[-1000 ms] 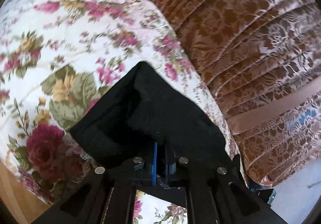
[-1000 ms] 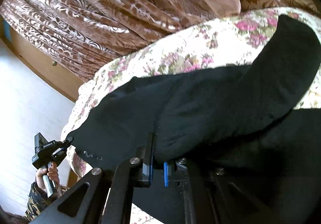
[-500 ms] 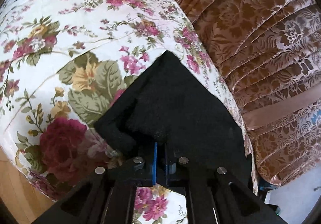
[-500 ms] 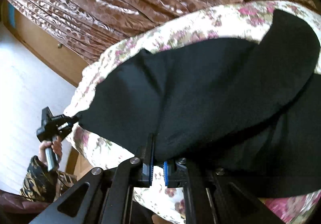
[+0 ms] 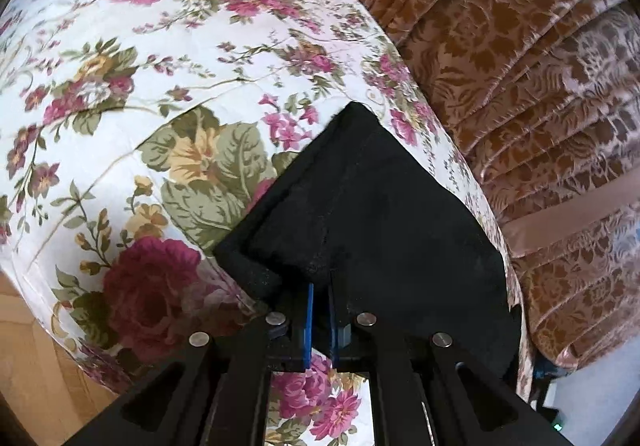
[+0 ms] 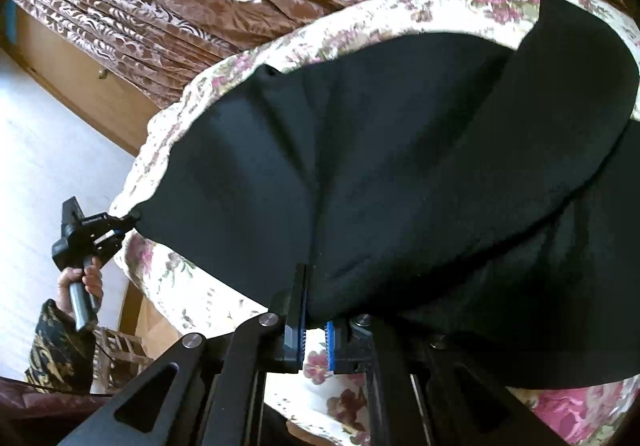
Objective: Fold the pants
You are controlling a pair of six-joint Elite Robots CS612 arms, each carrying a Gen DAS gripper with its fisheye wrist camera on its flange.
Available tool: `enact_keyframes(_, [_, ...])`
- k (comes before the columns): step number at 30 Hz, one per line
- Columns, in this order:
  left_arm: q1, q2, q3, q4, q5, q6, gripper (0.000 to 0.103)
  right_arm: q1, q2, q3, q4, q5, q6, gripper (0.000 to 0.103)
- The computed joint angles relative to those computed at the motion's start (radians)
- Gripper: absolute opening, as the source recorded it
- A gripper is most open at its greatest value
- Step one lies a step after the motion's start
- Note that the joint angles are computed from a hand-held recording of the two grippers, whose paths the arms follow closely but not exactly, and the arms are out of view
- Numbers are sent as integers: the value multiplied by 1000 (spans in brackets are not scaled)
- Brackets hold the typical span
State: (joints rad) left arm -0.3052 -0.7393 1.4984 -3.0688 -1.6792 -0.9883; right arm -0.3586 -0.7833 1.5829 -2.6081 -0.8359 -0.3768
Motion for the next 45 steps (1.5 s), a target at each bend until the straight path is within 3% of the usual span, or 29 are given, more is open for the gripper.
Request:
enact_keyframes(4, [-16, -24, 4, 61, 79, 23, 16, -8, 1, -6, 38, 34, -13, 16])
enact_keyframes(5, [-20, -30, 7, 62, 98, 29, 17, -13, -1, -9, 59, 48, -13, 27])
enact_keyframes(6, [-26, -40, 12, 73, 129, 32, 20, -18, -3, -10, 75, 58, -13, 30])
enact_keyframes(10, [-45, -75, 37, 70, 242, 38, 32, -50, -20, 4, 91, 58, 4, 33])
enact_keyframes(14, [-59, -83, 44, -1, 255, 99, 34, -86, -38, 20, -13, 32, 88, 34])
enact_keyframes(17, [-75, -64, 11, -21, 187, 189, 38, -105, -22, -13, -138, 3, 217, 39])
enact_keyframes(20, [-90, -28, -44, -13, 81, 277, 38, -92, 14, -96, -198, -94, 328, 55])
enact_keyframes(22, [-106, 1, -90, 24, 18, 316, 38, -74, 53, -182, -185, -172, 384, 56])
enact_keyframes(27, [-133, 54, -177, 128, -90, 398, 38, -31, 180, -447, -46, -311, 464, 56])
enact_keyframes(33, [-143, 92, -235, 198, -151, 444, 38, 16, 359, -802, 214, -518, 556, 56])
enact_keyframes(35, [-144, 96, -241, 198, -157, 451, 38, 25, 396, -870, 270, -568, 566, 56])
enact_keyframes(37, [-144, 100, -248, 204, -168, 461, 38, 31, 426, -922, 308, -615, 568, 55])
enact_keyframes(38, [-145, 100, -250, 207, -166, 465, 38, 33, 435, -939, 325, -634, 556, 47])
enact_keyframes(39, [-146, 102, -254, 210, -165, 466, 38, 37, 441, -952, 338, -663, 540, 30])
enact_keyframes(40, [-146, 103, -256, 211, -168, 467, 38, 39, 438, -948, 335, -686, 512, 20])
enact_keyframes(41, [-147, 102, -256, 209, -170, 469, 38, 35, 433, -938, 328, -667, 503, 9])
enact_keyframes(45, [-152, 101, -258, 212, -172, 490, 38, -11, 332, -742, 146, -512, 530, 6])
